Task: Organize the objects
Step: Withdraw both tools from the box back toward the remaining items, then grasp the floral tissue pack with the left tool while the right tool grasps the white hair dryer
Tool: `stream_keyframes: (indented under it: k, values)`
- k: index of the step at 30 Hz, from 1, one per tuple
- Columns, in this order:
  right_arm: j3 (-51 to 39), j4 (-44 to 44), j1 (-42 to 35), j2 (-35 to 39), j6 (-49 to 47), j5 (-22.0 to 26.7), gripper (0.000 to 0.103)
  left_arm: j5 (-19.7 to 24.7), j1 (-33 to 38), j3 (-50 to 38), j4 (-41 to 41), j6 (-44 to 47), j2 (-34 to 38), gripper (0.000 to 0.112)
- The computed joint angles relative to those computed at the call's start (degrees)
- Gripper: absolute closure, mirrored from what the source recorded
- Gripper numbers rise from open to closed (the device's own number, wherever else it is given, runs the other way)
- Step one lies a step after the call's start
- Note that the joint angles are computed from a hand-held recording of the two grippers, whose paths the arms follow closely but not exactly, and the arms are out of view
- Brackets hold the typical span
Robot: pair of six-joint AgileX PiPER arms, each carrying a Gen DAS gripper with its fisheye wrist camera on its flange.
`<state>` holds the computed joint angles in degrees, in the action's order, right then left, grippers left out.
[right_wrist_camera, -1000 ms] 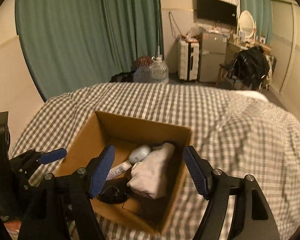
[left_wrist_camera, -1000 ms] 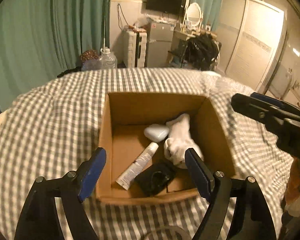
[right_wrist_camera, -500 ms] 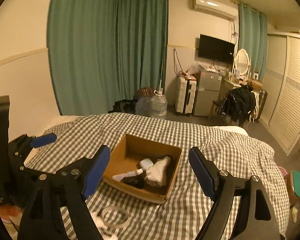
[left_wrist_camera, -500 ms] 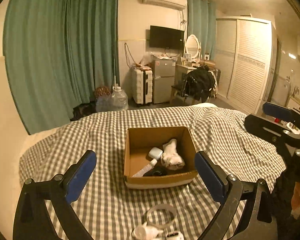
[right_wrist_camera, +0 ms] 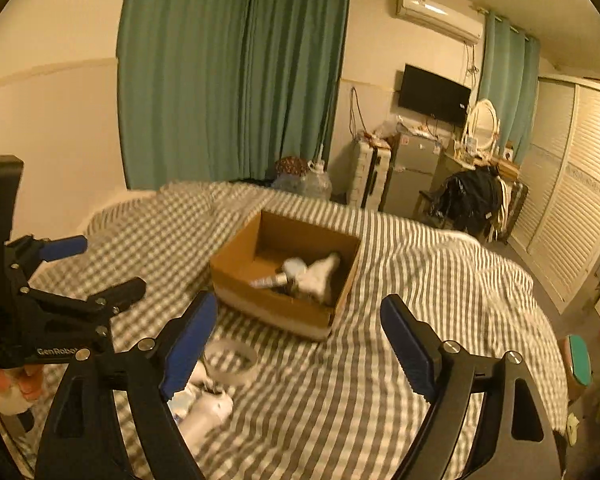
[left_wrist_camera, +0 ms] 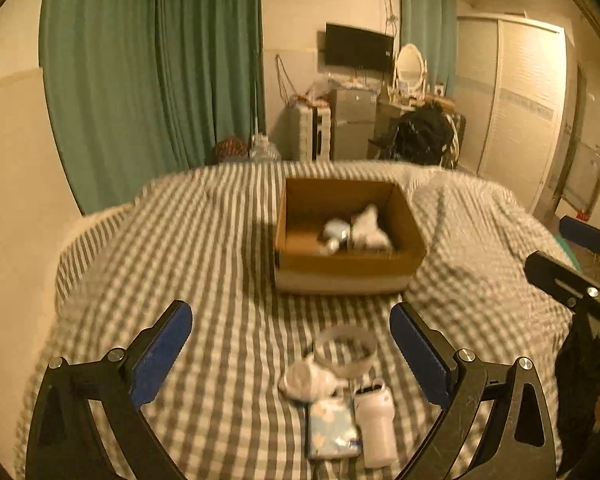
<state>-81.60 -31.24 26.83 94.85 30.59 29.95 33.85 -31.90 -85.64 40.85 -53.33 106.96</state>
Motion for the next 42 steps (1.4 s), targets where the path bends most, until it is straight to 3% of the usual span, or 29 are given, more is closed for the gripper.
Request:
stream_keyframes:
  k: [8,12,15,18,22,27,29,32,34,35,42]
  values:
    - [8.6,-0.8,-1.6,5.1,5.6,-6.8,0.019,-4.6,-2.4,8.7,5.7,-8.4,5.6,0.010]
    - [11.1,0.7,-2.2,6.8,4.9,-8.8,0.019,-5.3,-2.2,10.6,4.1,-8.2,8.4,0.010]
    - [11.7,2.4,-2.5,7.7,3.6,-9.2,0.019,-2.9,-3.6,10.6,5.9,-9.9,9.6,0.010]
    - [12.5,3.8,-2.9,7.6,2.7,-9.9,0.019,0.6,-6.1,8.1,6.0,-6.8,11.6,0.011]
    - [13.2,4.0,-2.6,6.9,3.0,-10.4,0.019,0.7,-6.7,5.8,4.6,-4.8,13.3,0.011]
    - [13.4,4.3,-2.3,7.0,3.4,-9.7,0.019,-2.1,-4.8,4.1,-1.3,0.6,14.5,0.012]
    - [13.1,4.7,-2.2,7.2,3.2,-9.4,0.019,-4.1,-3.1,3.2,-7.1,6.3,15.4,0.013]
    - [12.7,4.9,-1.9,7.4,3.2,-8.7,0.019,-3.2,-2.4,1.7,-10.8,10.6,17.3,0.019]
    - [12.5,5.0,-1.6,7.3,3.2,-8.5,0.019,-4.2,-3.1,2.8,-10.8,11.6,16.7,0.034]
    - [12.6,5.0,-1.6,7.2,3.2,-8.5,0.019,-5.2,-2.8,3.1,-13.8,14.9,16.4,0.049]
    - [13.0,5.7,-1.3,7.3,2.9,-8.8,0.019,-9.3,-1.1,7.2,-19.2,17.8,12.4,0.054]
